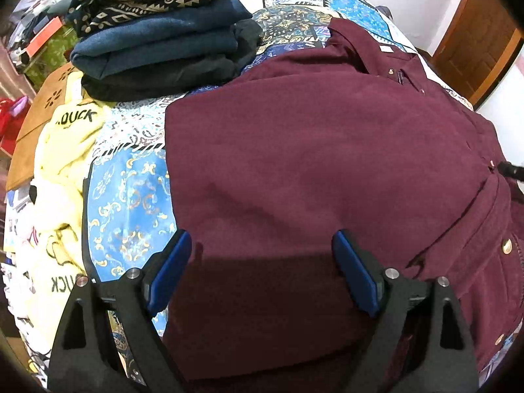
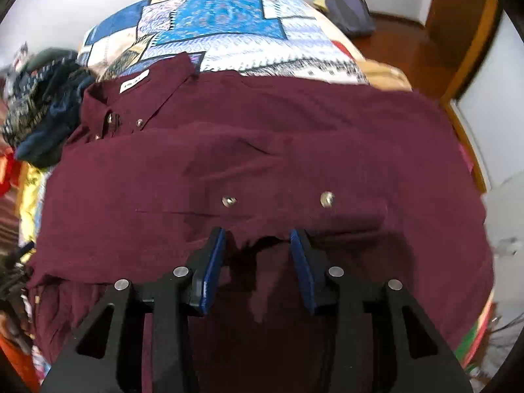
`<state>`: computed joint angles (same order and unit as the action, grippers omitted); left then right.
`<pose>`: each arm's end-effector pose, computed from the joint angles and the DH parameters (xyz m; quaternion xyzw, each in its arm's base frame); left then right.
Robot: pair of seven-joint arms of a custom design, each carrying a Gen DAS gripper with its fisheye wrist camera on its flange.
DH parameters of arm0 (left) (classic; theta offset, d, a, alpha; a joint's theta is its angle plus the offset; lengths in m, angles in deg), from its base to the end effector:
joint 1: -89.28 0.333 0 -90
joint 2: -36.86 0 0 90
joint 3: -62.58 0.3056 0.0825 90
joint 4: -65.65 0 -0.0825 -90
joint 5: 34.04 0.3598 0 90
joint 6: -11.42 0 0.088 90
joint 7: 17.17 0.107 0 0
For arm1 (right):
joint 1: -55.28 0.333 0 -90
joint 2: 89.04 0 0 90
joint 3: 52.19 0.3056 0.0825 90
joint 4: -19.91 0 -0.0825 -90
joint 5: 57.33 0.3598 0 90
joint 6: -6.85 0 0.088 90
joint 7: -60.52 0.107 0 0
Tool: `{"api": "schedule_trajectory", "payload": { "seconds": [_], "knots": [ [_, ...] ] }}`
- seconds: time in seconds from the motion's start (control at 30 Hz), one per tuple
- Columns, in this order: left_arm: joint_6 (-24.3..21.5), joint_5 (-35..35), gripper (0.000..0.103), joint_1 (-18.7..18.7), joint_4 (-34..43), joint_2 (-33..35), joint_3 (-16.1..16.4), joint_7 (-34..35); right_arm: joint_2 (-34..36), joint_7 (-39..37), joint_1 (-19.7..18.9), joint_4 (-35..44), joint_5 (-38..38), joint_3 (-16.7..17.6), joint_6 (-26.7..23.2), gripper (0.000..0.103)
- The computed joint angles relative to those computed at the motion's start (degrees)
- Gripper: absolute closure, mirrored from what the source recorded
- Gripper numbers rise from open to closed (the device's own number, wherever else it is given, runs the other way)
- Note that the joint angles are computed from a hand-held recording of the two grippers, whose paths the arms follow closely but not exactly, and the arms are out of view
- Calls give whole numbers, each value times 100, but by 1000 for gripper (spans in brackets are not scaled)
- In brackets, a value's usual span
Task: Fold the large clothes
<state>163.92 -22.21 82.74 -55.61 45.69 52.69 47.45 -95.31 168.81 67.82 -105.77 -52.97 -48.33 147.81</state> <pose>0.5539 -0.1667 0.3893 -0.6922 0.6928 -0.1572 0.1271 0.5022 0.1486 0.4736 -0.6654 0.7223 -0.0642 0.1772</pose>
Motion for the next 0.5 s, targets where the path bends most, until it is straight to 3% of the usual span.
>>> {"api": "schedule_trajectory", "payload": {
  "seconds": [0.07,0.4,0.5],
  "knots": [
    [11,-53,15,10,-31,-19,-6,-9,-59,-33,-29,-48,243,-66,6,65],
    [3,437,15,-57,96,-235,61,-296,-177,742,-495,-52,-348,-138,246,65],
    [53,472,15,-61,383,-153,44,-254,-104,657,-512,1,-229,-202,265,62]
  ]
}}
